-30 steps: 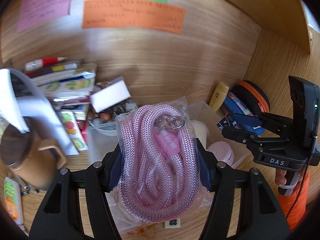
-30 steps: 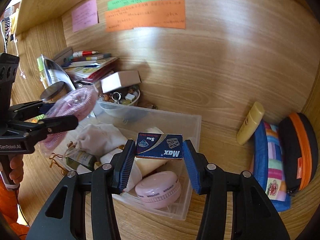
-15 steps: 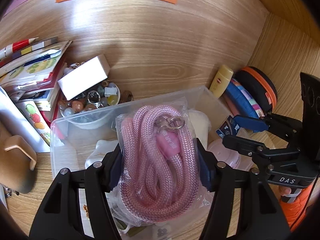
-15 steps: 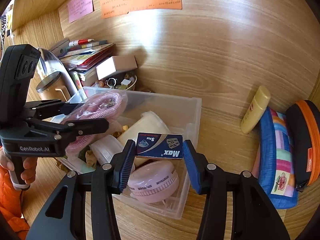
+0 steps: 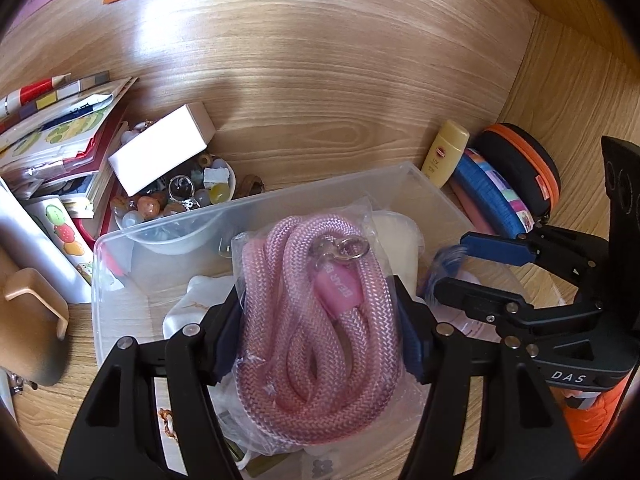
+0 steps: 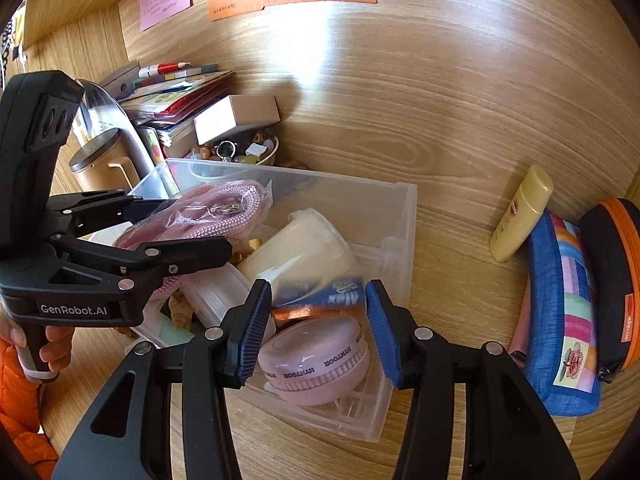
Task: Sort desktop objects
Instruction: 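Carry the rope bag and card into the clear box and open both tools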
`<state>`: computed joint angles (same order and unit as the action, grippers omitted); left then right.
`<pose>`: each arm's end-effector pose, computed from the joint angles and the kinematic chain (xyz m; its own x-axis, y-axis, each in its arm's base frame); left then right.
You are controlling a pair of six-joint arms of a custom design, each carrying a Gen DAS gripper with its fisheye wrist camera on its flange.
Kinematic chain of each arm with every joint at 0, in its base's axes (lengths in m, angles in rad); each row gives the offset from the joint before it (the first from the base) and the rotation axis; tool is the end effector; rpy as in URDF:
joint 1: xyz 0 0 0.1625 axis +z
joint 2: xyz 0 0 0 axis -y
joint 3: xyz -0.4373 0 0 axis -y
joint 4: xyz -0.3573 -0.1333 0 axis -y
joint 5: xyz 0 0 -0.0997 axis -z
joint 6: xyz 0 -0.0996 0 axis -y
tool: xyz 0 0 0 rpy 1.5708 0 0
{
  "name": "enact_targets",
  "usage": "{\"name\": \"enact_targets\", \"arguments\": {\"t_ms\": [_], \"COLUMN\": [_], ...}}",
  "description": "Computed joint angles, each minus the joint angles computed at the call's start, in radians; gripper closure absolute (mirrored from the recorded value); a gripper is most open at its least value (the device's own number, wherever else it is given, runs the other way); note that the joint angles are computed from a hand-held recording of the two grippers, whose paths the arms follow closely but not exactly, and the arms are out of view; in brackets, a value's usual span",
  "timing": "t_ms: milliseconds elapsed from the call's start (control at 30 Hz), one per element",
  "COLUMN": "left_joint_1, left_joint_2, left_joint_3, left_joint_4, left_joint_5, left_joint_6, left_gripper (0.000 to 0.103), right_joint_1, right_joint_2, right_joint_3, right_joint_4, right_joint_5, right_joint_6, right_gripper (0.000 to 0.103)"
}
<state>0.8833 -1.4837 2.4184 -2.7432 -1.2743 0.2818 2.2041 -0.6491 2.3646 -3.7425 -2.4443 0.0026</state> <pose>-0.1091 -0.3887 0.2416 -0.5804 0.7408 -0.3382 0.8101 0.5675 -0.1472 0.2912 -0.3004 0.0598 -0.7189 -0.1059 0.6870 -0.5294 0.7239 -0.4423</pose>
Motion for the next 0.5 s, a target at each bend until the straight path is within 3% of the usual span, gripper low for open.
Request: {"name": "enact_targets", "arguments": {"t_ms": [300,333,500], "left_joint_1": [-0.013,-0.015,-0.033], "left_joint_2": [-0.009,-0.013,-0.061], "left_joint_3": [0.015,0.017,0.03], "left_joint_4": [-0.007,-0.008,-0.028], "left_joint_5": [0.014,0.013,0.017], "left_joint_6": [-0.004,-0.004,-0.003], "left_gripper": [0.035,0.033,0.018], "right_joint_1": [0.005,0.006,0.021], "right_joint_2": [0.012,0.013,0.023], "right_joint_3": [-0.002,-0.001,0.001], "right_joint_4": [-0.019,-0.024,-0.071], "right_joint_5": [-0.012,-0.013,-0.013], "right_joint_6": [-0.005,-0.005,-0.031], "right_gripper": [0.054,0.049,0.044]}}
